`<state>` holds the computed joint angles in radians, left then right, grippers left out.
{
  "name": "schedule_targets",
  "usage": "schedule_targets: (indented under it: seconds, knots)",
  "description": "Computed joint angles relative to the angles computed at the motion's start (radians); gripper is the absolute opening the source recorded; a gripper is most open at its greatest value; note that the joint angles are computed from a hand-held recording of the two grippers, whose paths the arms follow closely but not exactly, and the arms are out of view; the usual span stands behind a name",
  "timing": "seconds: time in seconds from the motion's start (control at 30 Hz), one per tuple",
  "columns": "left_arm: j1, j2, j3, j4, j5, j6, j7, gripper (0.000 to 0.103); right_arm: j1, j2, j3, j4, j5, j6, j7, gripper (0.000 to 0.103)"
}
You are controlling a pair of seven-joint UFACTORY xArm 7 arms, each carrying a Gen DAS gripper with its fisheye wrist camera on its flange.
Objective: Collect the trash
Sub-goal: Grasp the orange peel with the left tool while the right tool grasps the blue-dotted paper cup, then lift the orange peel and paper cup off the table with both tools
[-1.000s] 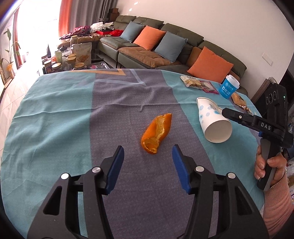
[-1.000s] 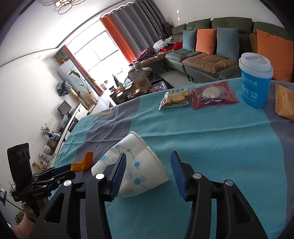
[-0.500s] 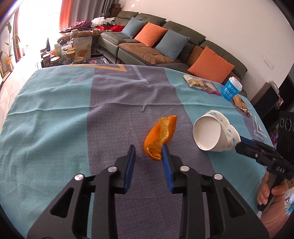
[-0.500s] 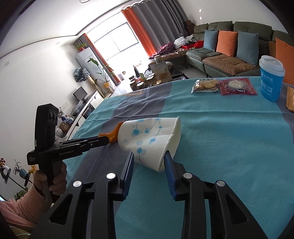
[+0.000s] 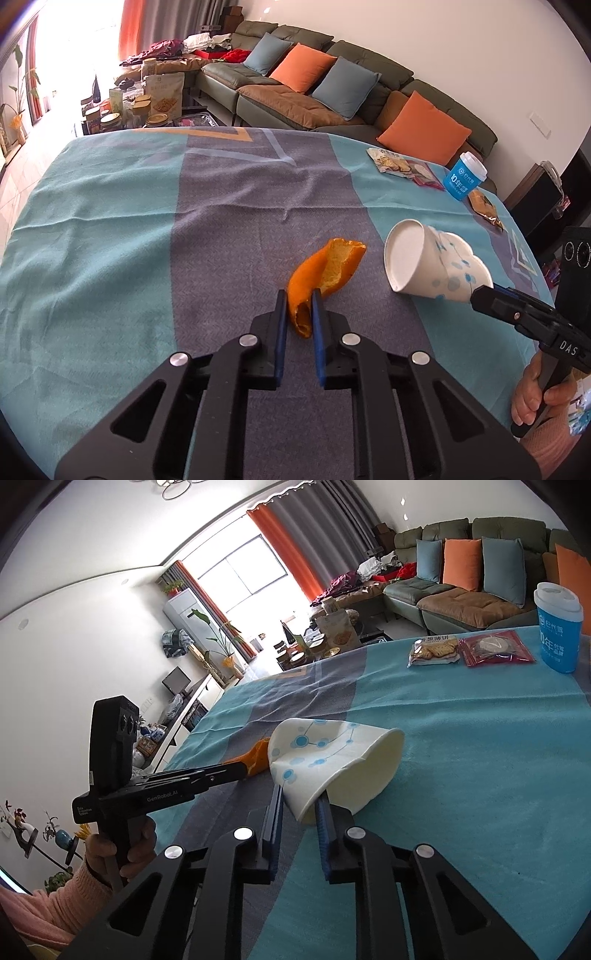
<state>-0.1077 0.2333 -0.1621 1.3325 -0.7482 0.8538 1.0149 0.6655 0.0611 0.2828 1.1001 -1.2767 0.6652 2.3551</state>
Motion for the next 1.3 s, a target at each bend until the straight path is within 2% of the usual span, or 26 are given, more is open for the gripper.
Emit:
schedule_targets:
  seconds: [0.17, 0.4, 0.6, 1.0, 1.3]
  knots:
    - [0.020, -0.045, 0.012, -0.043, -0.043, -0.003, 0.039, 0.012, 0.013, 0.016, 0.002, 0.029, -0.011, 0.040, -0.012, 0.008]
    - [0.037, -0.136, 0.052, -0.125, -0.100, -0.021, 0.120, 0.012, 0.041, 0.043, -0.004, 0.077, -0.031, 0.092, -0.004, 0.008]
    - [0.052, -0.192, 0.097, -0.163, -0.136, 0.006, 0.156, 0.012, 0.066, 0.075, -0.007, 0.126, -0.037, 0.118, -0.032, 0.008]
    - [0.085, -0.272, 0.165, -0.239, -0.152, 0.023, 0.211, 0.012, 0.131, 0.174, -0.051, 0.246, -0.055, 0.112, -0.087, 0.008]
    - [0.108, -0.318, 0.207, -0.277, -0.161, 0.034, 0.231, 0.012, 0.174, 0.247, -0.102, 0.336, -0.066, 0.054, -0.118, 0.008]
